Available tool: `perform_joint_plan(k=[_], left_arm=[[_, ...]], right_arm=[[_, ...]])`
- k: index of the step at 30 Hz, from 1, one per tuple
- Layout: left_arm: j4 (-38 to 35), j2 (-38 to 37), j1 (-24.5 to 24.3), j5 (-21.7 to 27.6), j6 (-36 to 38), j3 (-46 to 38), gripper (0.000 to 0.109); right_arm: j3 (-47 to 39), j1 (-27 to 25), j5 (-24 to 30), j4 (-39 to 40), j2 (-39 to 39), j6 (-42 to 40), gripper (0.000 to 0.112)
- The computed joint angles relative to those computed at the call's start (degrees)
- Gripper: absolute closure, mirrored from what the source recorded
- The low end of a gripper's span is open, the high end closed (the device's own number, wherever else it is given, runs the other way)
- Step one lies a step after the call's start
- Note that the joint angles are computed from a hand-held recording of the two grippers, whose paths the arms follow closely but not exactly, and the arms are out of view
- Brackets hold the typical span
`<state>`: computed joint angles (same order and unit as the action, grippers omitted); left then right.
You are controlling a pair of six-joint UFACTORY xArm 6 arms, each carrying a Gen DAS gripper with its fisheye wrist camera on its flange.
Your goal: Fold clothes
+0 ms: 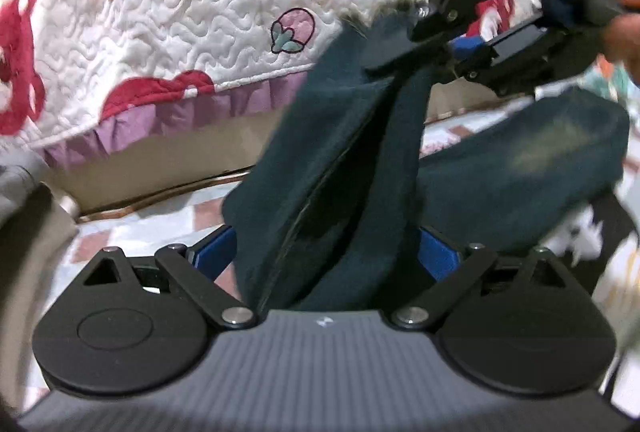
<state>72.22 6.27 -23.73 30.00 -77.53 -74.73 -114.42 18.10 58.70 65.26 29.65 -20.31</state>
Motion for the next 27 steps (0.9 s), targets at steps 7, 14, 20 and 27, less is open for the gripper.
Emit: perform_joint_plan(k=[7, 14, 20, 27], left_arm=[[-4.2, -2.5, 4.7, 0.3, 0.1, 0.0, 0.098], [-16.7, -16.4, 14.5, 1.0, -34.2, 20.1, 0.097], [-12.3, -12.9, 10.0, 9.8, -31.3, 16.5, 0.096], [-22.7, -14.8, 17.5, -0.8, -24.3, 20.4, 0.092]], right_arm=[[2.4, -0.7, 3.3, 4.0, -2.1, -8.6, 0.087], [25.5, -9.0, -22.6, -16.4, -14.8, 0.5, 0.064], [30.0, -21.8, -34.1, -23.4, -13.1, 14.3, 0.060], [18.7, -30.4, -33.3, -12.2, -0.4, 12.8, 0.059]])
